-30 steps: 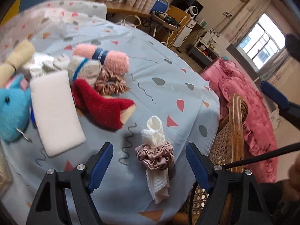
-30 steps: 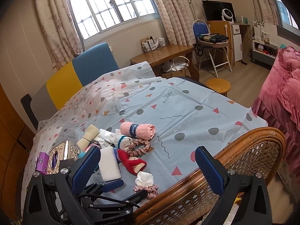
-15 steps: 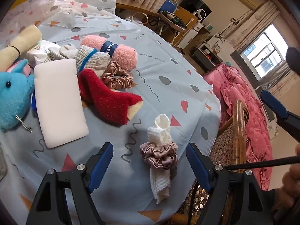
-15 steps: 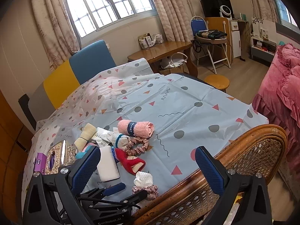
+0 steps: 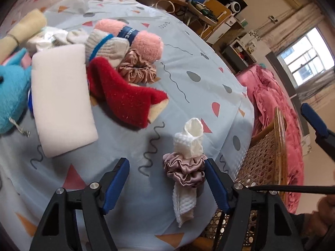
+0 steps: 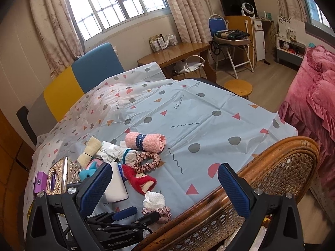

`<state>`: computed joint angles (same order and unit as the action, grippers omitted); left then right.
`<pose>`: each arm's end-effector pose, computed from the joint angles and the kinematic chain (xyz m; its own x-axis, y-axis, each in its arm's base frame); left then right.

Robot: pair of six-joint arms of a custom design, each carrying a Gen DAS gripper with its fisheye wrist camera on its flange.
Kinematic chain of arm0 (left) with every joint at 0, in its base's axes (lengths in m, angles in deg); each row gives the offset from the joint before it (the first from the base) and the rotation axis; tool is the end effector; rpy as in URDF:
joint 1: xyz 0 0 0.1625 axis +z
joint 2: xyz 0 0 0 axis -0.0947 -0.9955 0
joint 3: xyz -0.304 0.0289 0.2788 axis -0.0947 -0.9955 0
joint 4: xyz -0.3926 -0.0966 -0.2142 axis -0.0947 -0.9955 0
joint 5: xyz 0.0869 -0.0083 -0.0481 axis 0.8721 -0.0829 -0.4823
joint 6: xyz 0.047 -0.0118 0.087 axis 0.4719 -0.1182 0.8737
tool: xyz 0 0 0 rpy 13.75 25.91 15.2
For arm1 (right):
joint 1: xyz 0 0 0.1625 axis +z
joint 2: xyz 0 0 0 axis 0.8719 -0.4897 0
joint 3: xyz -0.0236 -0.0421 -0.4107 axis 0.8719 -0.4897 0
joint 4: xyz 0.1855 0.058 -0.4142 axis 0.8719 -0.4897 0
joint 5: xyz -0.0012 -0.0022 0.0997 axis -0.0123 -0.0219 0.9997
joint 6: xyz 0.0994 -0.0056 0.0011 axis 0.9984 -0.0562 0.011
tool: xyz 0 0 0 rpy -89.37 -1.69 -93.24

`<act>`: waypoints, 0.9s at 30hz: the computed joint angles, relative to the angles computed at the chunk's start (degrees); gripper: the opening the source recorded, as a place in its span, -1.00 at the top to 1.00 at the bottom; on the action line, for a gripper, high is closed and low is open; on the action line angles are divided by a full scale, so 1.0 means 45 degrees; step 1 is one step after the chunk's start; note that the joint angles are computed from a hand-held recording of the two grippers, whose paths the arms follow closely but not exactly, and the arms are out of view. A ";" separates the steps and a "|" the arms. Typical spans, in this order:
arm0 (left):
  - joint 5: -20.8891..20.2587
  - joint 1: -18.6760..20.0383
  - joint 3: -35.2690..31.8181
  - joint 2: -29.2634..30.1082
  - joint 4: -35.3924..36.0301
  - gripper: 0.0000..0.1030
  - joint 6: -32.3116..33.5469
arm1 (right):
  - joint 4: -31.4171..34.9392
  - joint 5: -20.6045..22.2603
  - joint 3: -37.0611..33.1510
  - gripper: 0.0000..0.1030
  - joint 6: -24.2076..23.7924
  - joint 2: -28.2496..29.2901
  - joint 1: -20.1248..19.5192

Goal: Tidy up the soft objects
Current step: 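Close the left gripper on the white towel while the right gripper grasps the white sponge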

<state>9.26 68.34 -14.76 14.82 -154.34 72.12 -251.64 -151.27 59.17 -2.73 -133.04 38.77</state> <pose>-0.2490 -0.8305 0.0481 -0.8664 0.4418 -0.2327 0.4646 0.8840 -0.0516 0.1982 -0.7276 0.2602 -0.8690 0.2666 0.4169 -0.1837 0.6084 -0.7721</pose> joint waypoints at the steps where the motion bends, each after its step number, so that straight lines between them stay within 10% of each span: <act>1: 0.0145 -0.0048 -0.0100 0.0062 0.0084 -0.35 0.0080 | 0.0022 -0.0042 -0.0013 -1.00 -0.0006 0.0018 -0.0004; 8: 0.0698 -0.0222 -0.0449 0.0372 0.0138 -0.24 0.0545 | 0.0264 -0.0216 -0.0280 -1.00 -0.0060 0.0215 -0.0008; 10: 0.0064 -0.0175 -0.0342 0.0254 0.0189 0.41 0.1125 | 0.0483 -0.0283 -0.0419 -1.00 -0.0060 0.0277 -0.0008; 17: -0.0062 0.0060 0.1707 -0.1338 -0.1128 0.48 0.1766 | 0.1263 -0.0384 -0.1033 -0.87 -0.0221 0.0585 0.0021; 27: 0.2353 0.0219 0.4377 -0.3693 -0.2660 0.48 0.2342 | 0.5387 0.1268 -0.3127 -0.69 0.0858 0.1815 0.0004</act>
